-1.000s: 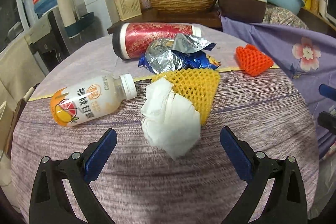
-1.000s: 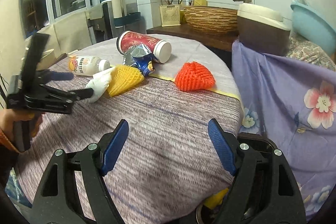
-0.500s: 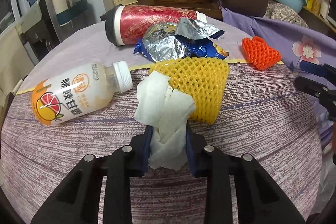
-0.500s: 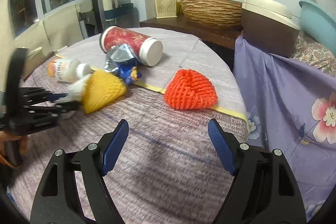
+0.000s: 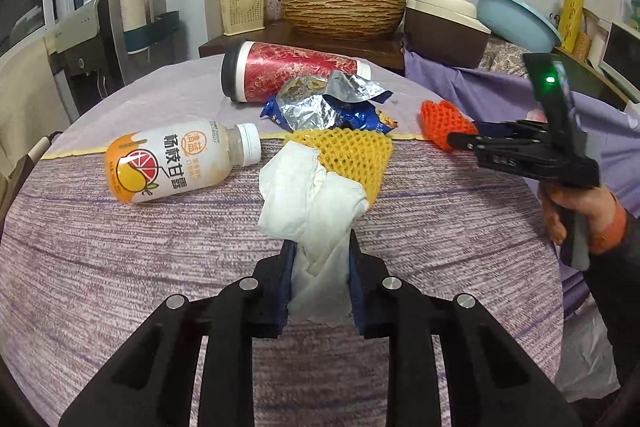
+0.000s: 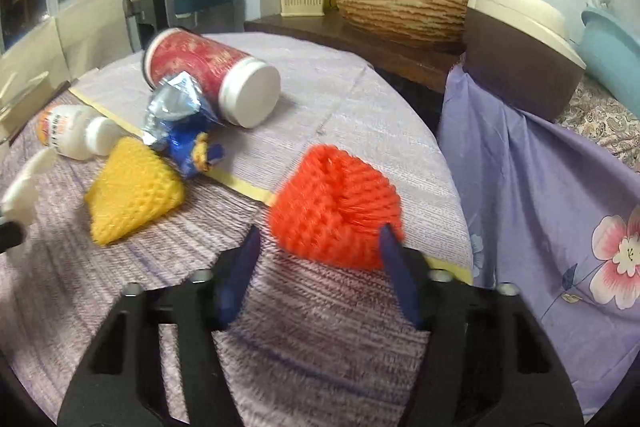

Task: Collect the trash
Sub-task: 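Grasp the orange foam net with the right tool while the left tool holds the tissue, then move both tools over the black bin and drop the tissue and orange net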

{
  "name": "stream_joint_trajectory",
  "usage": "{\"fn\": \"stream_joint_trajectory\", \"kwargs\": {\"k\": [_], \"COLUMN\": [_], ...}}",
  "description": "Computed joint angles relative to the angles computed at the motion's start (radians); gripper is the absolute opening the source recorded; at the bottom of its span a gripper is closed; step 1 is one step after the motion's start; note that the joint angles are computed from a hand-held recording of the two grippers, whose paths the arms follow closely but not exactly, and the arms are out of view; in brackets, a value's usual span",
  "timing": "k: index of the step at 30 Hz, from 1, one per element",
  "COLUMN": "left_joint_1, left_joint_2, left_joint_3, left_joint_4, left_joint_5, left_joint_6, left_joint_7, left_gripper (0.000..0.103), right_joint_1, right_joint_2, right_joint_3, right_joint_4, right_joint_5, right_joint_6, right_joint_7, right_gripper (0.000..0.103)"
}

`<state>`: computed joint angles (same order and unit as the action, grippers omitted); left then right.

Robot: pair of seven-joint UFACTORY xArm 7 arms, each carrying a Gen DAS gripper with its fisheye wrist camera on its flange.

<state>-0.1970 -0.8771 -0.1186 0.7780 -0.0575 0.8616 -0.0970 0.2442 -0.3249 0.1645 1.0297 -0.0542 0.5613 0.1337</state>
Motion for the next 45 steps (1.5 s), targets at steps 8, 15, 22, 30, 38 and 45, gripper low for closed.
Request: {"fn": "stream_joint_trajectory", "kwargs": {"k": [8, 15, 22, 30, 38, 45], "left_joint_1": [-0.021, -0.053, -0.095, -0.167, -0.246, -0.331], "left_joint_2": [-0.059, -0.111, -0.161, -0.163, -0.081, 0.062], "left_joint_3": [-0.021, -0.038, -0.077, -0.135, -0.202, -0.254], "left_joint_4": [-0.041, -0.068, -0.088, -0.09, -0.051, 0.012], "left_joint_5": [-0.011, -0.04, -0.071, -0.105, -0.117, -0.113], "left_joint_6": [0.016, 0.033, 0.039, 0.0, -0.073, -0.171], "left_joint_7": [-0.029, -0.073, -0.135, -0.207, -0.261, -0.278], "left_gripper": [0.024, 0.024, 0.024, 0.024, 0.024, 0.024], "right_joint_1": [0.035, 0.06, 0.076, 0.039, -0.044, -0.132], "right_joint_2": [-0.074, -0.237, -0.443, -0.678, -0.899, -1.041], "right_joint_3": [-0.041, -0.057, -0.063, -0.08, -0.118, -0.177], "right_joint_4": [-0.077, -0.183, -0.309, -0.439, -0.55, -0.633], "right_joint_5": [0.106, 0.174, 0.198, 0.195, 0.166, 0.147], "right_joint_6": [-0.017, -0.022, 0.0, 0.087, 0.216, 0.335], "right_joint_7": [-0.051, -0.078, -0.062, -0.02, 0.01, 0.005], "right_gripper": [0.013, 0.013, 0.013, 0.013, 0.013, 0.013]}}
